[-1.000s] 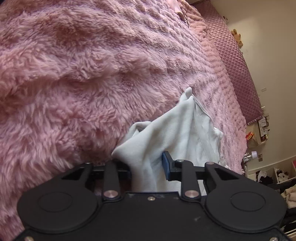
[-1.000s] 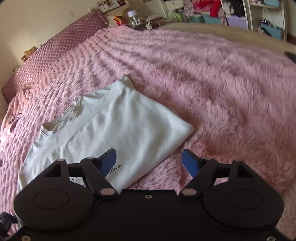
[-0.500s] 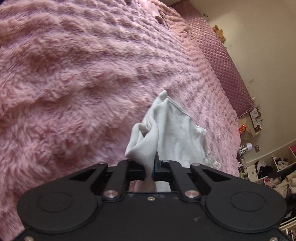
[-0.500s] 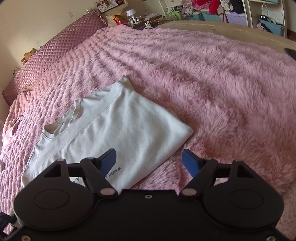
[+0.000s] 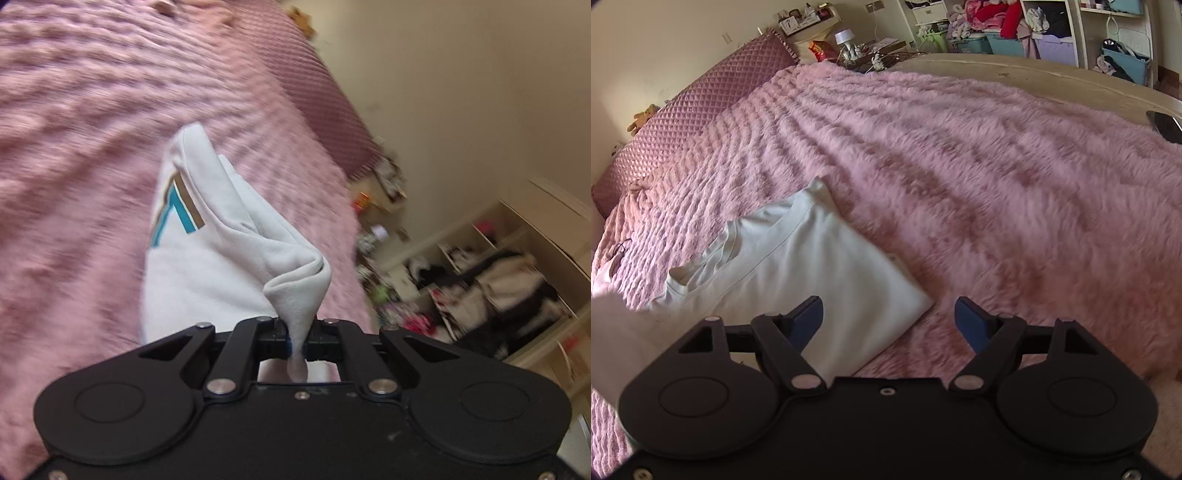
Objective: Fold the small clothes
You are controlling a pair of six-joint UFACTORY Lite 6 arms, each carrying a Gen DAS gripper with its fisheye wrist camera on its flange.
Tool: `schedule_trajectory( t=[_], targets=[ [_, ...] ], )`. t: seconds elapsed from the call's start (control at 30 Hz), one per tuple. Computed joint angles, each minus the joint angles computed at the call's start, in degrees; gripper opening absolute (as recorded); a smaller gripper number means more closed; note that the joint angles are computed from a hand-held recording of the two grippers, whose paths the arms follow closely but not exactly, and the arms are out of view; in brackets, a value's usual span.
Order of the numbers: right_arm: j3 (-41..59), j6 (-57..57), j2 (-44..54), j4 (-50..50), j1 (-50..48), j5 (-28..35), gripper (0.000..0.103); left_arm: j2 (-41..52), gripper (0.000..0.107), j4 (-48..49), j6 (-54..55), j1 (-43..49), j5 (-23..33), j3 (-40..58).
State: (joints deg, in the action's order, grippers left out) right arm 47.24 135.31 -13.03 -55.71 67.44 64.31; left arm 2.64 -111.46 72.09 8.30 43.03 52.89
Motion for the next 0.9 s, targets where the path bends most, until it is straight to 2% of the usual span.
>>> schedule_trajectory(
  t=[0.27,0.4,0.5,0.53,0.6,0.63,0.67,0.73,0.83,0.87,0.9],
  targets=[
    [-7.01,-0.66,-10.58,0.99,-1.01,1.95,0.079,12.65,0.001,-1.15,4.23,-20.41,0.92,11.74],
    [-8.84,-2.42,-12.75,1.89,-1.53,3.17,0.079,26.23,0.001,7.03,-1.69,-30.59,-2.65,21.83],
    [-10.21,-2.38,-14.34,2.6,-1.77,3.09,0.079,36.42,0.003,18.41,-7.61,-36.67,-10.78,30.75],
    [-10.54,-2.44,-14.99,2.75,-1.67,3.35,0.079,37.79,0.003,19.74,-8.35,-36.94,-11.03,31.81],
    [-11.29,-3.53,-16.39,1.88,-1.49,3.61,0.079,38.59,0.005,19.08,-10.09,-34.46,-6.78,32.2],
    [-11.78,-4.78,-17.23,1.18,-1.76,3.39,0.079,38.29,0.012,20.69,-13.4,-33.11,-4.08,33.05],
    [-12.3,-6.49,-18.09,0.38,-2.68,2.44,0.079,37.7,0.033,21.99,-15.52,-31.52,-1.7,33.2],
    [-12.83,-10.84,-19.21,-1.86,-6.17,-1.82,0.079,33.64,0.06,20.81,-13.96,-28.02,1.68,29.46],
    [-11.16,-20.83,-18.39,-4.29,-15.44,-13.42,0.079,27.56,0.065,18.5,-7.48,-22.56,4.38,22.98],
    [-9.77,-23.84,-16.91,-4.37,-18.1,-16.27,0.079,25.37,0.071,18.49,-7.02,-21.19,3.14,21.02],
    [-8.53,-26.32,-15.46,-4.62,-20.76,-19.31,0.079,24.18,0.072,18.95,-7.38,-19.92,1.57,20.13]
  ],
)
